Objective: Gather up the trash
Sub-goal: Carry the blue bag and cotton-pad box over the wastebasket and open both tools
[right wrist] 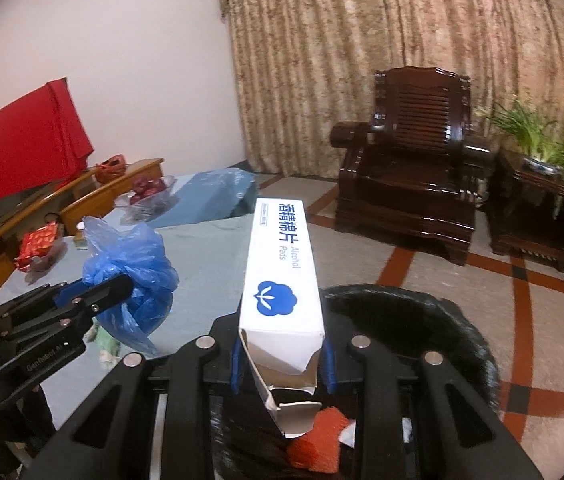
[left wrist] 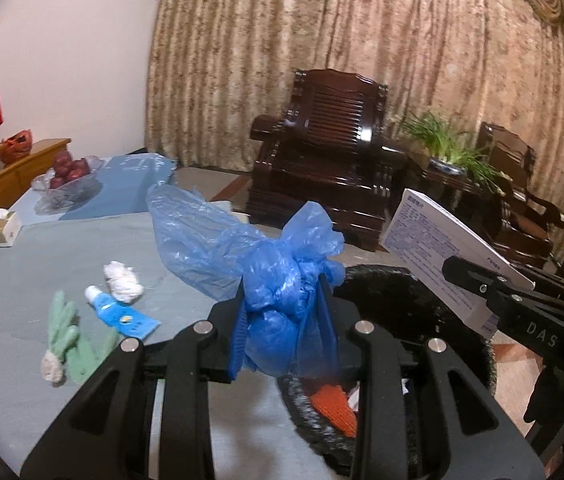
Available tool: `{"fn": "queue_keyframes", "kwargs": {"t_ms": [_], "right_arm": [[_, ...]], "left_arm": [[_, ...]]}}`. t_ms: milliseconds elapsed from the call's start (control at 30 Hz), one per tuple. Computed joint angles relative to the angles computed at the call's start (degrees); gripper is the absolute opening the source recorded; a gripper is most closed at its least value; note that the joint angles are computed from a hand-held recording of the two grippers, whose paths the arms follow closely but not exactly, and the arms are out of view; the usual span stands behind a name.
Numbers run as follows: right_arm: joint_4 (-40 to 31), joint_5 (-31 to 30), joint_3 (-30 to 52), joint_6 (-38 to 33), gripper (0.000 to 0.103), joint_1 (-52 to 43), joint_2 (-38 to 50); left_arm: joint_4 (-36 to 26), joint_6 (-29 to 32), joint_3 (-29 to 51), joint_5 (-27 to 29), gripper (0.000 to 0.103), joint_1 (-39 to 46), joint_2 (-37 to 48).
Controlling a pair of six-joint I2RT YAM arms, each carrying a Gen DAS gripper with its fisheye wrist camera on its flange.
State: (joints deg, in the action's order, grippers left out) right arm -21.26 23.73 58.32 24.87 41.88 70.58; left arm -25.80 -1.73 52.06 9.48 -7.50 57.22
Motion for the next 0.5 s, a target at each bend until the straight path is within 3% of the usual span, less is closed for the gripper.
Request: {"fn": "queue_keyframes", "kwargs": {"t_ms": [500], "right_arm": [[-4.24, -1.56, -9.64, 1.02, 0.029, -8.98, -8.83]], "left_arm": [[6.56, -1.89, -0.40, -2.91, 0.030, -12.98, 8.84]]}}
